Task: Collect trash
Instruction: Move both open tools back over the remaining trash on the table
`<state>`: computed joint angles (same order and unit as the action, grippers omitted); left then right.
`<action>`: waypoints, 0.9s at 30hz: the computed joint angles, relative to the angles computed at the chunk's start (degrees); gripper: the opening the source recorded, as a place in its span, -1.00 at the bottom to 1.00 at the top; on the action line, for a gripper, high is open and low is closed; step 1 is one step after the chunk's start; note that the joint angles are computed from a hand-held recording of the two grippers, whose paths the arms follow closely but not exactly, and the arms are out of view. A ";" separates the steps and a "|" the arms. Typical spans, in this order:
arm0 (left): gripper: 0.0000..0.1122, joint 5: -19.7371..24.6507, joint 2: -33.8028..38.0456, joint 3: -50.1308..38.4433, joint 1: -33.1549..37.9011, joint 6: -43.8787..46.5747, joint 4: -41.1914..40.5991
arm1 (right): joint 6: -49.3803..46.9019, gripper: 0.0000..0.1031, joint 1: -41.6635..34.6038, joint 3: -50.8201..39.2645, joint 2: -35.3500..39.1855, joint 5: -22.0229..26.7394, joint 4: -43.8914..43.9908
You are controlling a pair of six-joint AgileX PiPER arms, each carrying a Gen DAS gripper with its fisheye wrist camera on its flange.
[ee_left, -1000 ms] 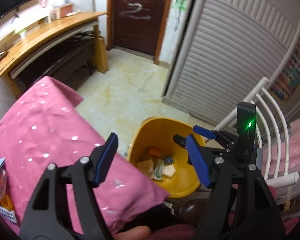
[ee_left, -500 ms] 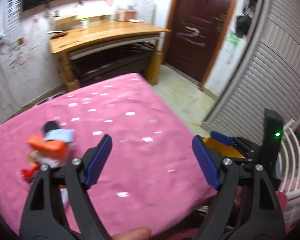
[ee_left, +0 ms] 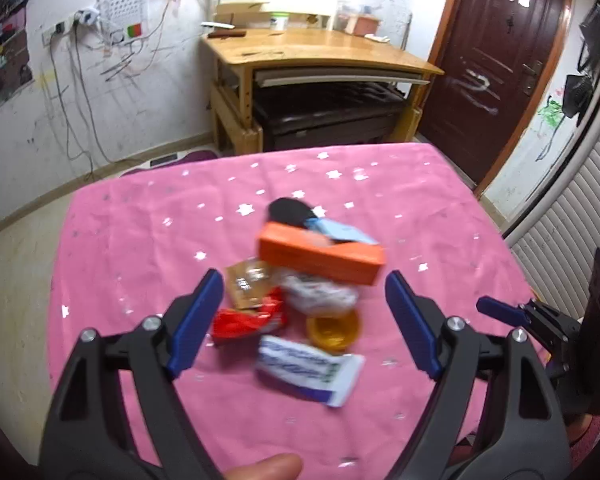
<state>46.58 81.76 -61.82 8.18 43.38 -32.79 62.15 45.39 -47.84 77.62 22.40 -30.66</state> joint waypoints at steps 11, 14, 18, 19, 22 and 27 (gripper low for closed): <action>0.41 3.16 6.36 -0.40 5.67 12.75 -4.91 | -9.76 0.25 4.91 -10.73 10.56 2.12 7.29; 0.41 2.99 7.15 0.19 6.09 15.15 -5.88 | -12.01 0.25 5.52 -13.07 12.62 2.91 9.30; 0.41 2.92 7.98 0.76 6.88 17.89 -6.87 | -14.54 0.25 6.19 -15.75 14.96 3.99 11.43; 0.41 2.75 8.14 0.88 7.05 18.36 -6.95 | -14.94 0.25 6.38 -16.33 15.50 4.26 11.75; 0.40 1.99 8.47 1.24 7.05 18.52 -6.81 | -16.11 0.25 6.54 -18.30 17.25 4.97 12.71; -0.06 1.10 9.06 1.41 6.64 17.10 -4.93 | -16.87 0.25 6.84 -20.89 19.47 6.33 13.00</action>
<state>47.68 90.83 -60.41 14.82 60.47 -37.72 45.28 52.23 -68.73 97.09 28.73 -17.66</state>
